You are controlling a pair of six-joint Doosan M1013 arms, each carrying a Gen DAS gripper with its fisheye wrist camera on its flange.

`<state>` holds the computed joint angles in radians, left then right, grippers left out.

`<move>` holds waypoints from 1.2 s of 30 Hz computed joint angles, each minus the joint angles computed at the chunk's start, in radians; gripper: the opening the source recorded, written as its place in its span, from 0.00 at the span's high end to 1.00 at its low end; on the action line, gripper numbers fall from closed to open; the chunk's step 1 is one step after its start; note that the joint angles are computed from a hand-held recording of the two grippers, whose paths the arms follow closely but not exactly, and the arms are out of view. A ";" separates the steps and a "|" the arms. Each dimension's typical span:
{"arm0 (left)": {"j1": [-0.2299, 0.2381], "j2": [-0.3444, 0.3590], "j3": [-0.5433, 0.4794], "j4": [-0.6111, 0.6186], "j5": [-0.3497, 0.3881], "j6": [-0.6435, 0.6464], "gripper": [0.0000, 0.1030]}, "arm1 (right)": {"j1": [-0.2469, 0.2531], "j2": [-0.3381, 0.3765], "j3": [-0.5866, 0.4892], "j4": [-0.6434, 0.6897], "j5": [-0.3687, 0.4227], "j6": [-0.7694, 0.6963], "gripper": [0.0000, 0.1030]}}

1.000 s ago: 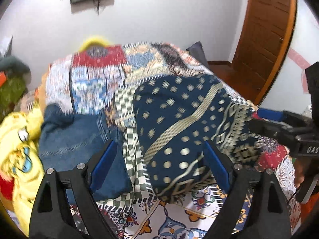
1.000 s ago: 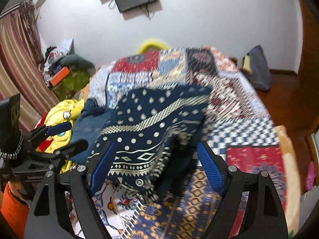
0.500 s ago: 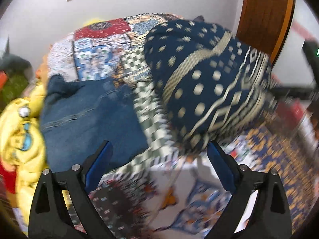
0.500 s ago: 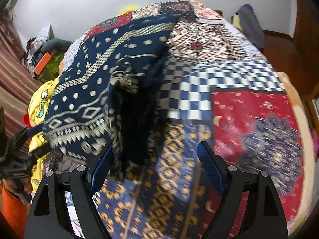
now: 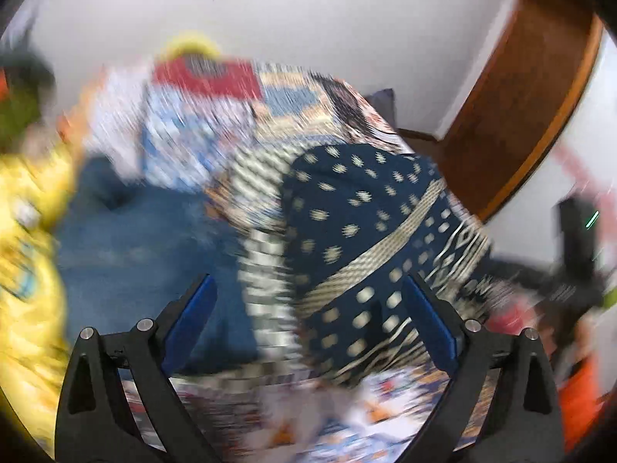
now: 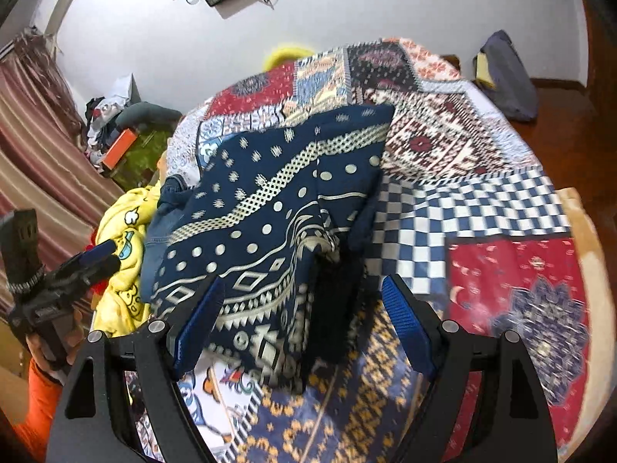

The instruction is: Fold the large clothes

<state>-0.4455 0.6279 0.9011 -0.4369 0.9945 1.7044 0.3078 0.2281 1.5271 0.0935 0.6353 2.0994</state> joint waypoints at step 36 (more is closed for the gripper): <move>0.091 0.042 -0.109 -0.319 0.137 0.125 0.38 | 0.027 0.137 -0.199 0.417 -0.031 -0.295 0.63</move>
<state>-0.3547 0.6702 0.7918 -0.7559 1.1311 1.8290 0.3345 0.3652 1.3285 0.5107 0.6045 1.8045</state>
